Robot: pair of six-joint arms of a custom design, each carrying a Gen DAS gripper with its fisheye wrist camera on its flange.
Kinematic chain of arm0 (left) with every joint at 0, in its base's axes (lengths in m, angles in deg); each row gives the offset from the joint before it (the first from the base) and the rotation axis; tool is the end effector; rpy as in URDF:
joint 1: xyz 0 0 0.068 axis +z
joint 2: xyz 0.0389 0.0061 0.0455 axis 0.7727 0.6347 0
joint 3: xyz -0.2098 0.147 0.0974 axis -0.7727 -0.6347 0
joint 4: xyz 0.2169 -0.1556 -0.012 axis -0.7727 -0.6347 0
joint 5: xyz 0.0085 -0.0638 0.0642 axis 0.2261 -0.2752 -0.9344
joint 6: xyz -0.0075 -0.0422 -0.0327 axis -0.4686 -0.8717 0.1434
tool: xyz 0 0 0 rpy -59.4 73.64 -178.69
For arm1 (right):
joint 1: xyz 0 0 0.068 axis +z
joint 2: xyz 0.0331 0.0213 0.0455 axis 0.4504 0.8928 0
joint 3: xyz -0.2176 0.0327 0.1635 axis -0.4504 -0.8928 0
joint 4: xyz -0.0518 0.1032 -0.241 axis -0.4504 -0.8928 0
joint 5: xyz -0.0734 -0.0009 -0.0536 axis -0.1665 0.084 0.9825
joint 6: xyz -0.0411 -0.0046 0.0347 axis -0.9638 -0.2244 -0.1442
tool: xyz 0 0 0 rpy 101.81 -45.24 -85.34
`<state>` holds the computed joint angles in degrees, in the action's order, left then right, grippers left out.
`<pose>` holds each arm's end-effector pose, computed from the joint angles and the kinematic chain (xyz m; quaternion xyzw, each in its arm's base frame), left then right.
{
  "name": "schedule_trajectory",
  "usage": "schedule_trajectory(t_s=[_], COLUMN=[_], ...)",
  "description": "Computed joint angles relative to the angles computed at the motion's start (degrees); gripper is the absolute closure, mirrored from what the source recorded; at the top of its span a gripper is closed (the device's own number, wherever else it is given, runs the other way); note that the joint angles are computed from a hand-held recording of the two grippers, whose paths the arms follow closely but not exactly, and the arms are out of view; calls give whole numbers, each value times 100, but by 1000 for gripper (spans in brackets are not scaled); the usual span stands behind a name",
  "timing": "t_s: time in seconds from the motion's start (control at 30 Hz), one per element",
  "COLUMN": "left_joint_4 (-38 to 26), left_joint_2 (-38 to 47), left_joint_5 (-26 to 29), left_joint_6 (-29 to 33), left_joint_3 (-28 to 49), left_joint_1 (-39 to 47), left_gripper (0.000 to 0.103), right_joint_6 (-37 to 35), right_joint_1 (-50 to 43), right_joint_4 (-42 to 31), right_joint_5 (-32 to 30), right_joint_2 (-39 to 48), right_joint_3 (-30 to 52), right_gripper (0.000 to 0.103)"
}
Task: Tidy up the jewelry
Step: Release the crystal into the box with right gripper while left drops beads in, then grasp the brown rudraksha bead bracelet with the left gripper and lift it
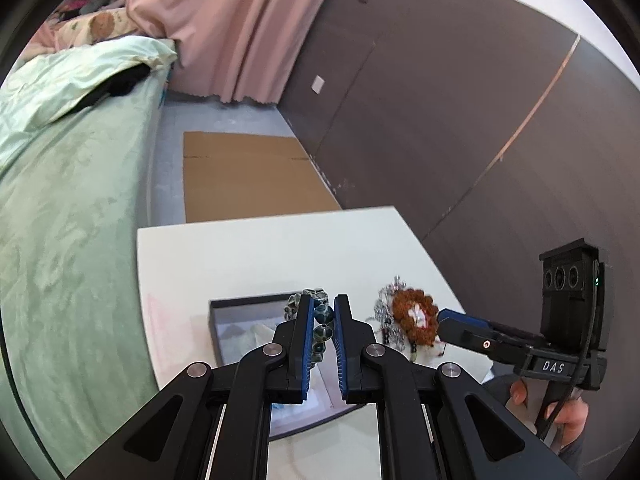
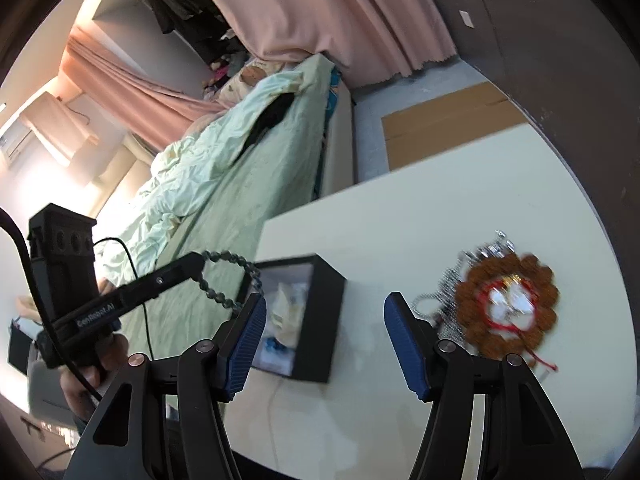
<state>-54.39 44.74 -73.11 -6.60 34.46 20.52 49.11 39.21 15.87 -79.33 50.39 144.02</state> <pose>0.2131 -0.1185 0.2229 -0.1028 0.9127 -0.1799 0.3522 0.2978 0.0892 0.2139 -0.2017 0.8890 0.3509 0.2139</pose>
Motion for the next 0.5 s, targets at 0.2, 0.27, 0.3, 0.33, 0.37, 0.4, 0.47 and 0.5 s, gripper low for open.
schedule_trajectory(t_s=[0.2, 0.27, 0.3, 0.33, 0.37, 0.4, 0.47, 0.5], left_joint_4=[-811, -773, -774, -792, -811, -846, -892, -913], left_joint_2=[932, 874, 822, 774, 765, 768, 854, 908], left_joint_5=[-544, -628, -778, -956, -1060, -1128, -1172, -1172], left_joint_6=[-325, -393, -432, -448, -441, -420, -414, -420], left_joint_3=[698, 658, 663, 691, 728, 793, 942, 1006], left_joint_1=[-299, -350, -430, -532, -602, -669, -775, -809], left_gripper=[76, 45, 30, 24, 24, 24, 24, 23], right_joint_6=[-234, -300, -324, -330, -357, -390, -517, -565], right_joint_1=[-517, -662, -739, -793, -898, -986, -1192, -1278], right_joint_4=[-114, -189, -224, -228, -254, -280, -368, -408], right_joint_5=[-372, -366, -405, -436, -487, -531, -626, -653], right_joint_2=[-102, -57, -39, -22, -31, -47, -70, -67], right_joint_3=[-11, 27, 37, 44, 39, 35, 39, 61], right_gripper=[41, 41, 41, 41, 41, 41, 41, 41])
